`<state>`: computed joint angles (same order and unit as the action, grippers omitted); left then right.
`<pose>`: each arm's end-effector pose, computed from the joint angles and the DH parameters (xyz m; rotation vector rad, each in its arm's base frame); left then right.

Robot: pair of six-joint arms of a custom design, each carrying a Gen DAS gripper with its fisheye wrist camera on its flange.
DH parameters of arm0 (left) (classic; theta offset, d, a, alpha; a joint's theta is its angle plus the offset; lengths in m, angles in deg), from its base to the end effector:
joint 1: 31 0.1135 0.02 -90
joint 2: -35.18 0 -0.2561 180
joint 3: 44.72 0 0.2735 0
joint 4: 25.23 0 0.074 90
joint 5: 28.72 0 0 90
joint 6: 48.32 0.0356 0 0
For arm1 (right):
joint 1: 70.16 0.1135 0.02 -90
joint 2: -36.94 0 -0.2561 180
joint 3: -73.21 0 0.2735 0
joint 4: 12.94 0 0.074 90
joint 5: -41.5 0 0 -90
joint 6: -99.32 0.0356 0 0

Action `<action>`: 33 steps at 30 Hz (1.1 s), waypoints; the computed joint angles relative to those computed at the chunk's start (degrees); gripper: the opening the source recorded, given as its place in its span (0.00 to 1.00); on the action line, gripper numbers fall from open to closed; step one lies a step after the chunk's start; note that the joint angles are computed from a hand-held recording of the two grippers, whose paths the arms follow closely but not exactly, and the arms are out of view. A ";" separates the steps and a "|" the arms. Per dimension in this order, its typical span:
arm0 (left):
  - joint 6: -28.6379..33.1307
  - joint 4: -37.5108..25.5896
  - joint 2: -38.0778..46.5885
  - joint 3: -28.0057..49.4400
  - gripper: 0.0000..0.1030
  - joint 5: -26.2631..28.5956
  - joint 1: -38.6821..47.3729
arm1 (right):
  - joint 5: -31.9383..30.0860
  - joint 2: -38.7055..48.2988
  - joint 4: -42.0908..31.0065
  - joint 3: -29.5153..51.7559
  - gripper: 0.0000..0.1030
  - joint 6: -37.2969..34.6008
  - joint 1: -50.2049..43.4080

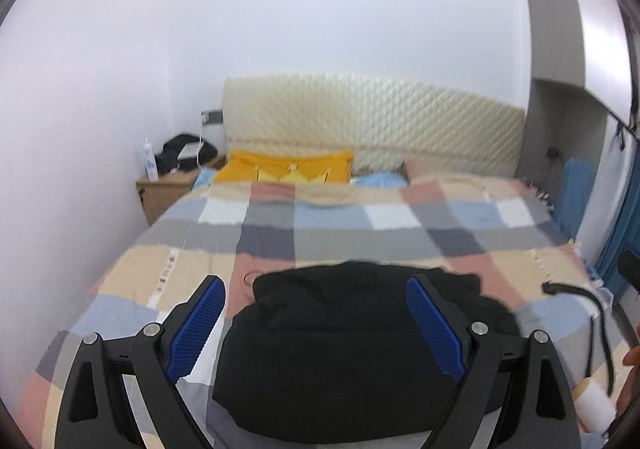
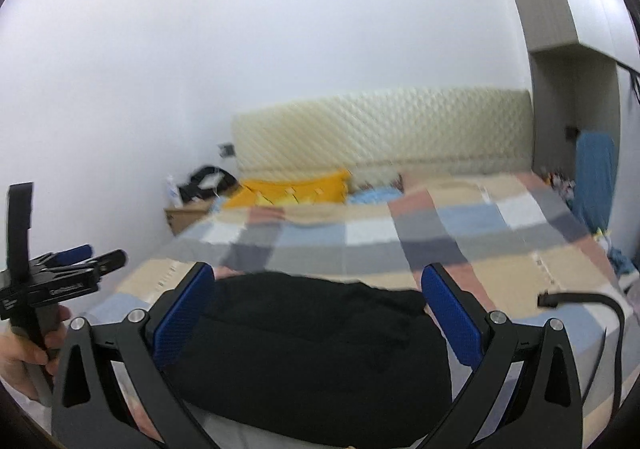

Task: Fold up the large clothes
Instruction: 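Open both grippers and pull both tools back from the folded jacket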

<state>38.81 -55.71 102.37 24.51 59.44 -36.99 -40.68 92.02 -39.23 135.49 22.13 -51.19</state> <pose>0.2889 -0.0292 0.3071 0.0365 2.0671 -0.0620 0.2361 0.0760 0.3220 -0.0098 1.9083 0.2463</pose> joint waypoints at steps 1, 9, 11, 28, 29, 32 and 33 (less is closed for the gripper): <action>-0.19 -1.57 -2.12 0.23 0.90 0.22 -0.33 | 0.81 -1.42 -0.76 0.06 1.00 0.22 1.08; -1.56 -15.12 -17.35 2.28 0.90 -3.09 -6.19 | 14.13 -12.46 -10.96 3.24 1.00 1.46 16.29; -1.44 -16.87 -20.64 2.34 0.90 -4.46 -8.00 | 17.16 -14.60 -12.16 3.63 1.00 1.78 21.16; -7.87 -23.11 -34.21 -7.31 0.93 -17.54 -23.07 | 48.56 -18.66 -20.73 -3.87 1.00 11.70 46.46; -8.24 -23.40 -34.72 -7.91 0.93 -17.24 -23.33 | 46.79 -18.83 -20.69 -4.38 1.00 11.85 44.99; -9.13 -23.63 -35.62 -9.66 0.93 -16.65 -23.85 | 45.32 -19.68 -22.73 -5.43 1.00 15.04 43.28; -9.48 -23.42 -36.03 -10.46 0.93 -17.04 -24.25 | 44.13 -20.30 -22.32 -6.10 1.00 14.86 42.69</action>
<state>29.33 -79.13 66.34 14.05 42.40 -61.23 3.45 71.72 -61.56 129.39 36.98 -8.51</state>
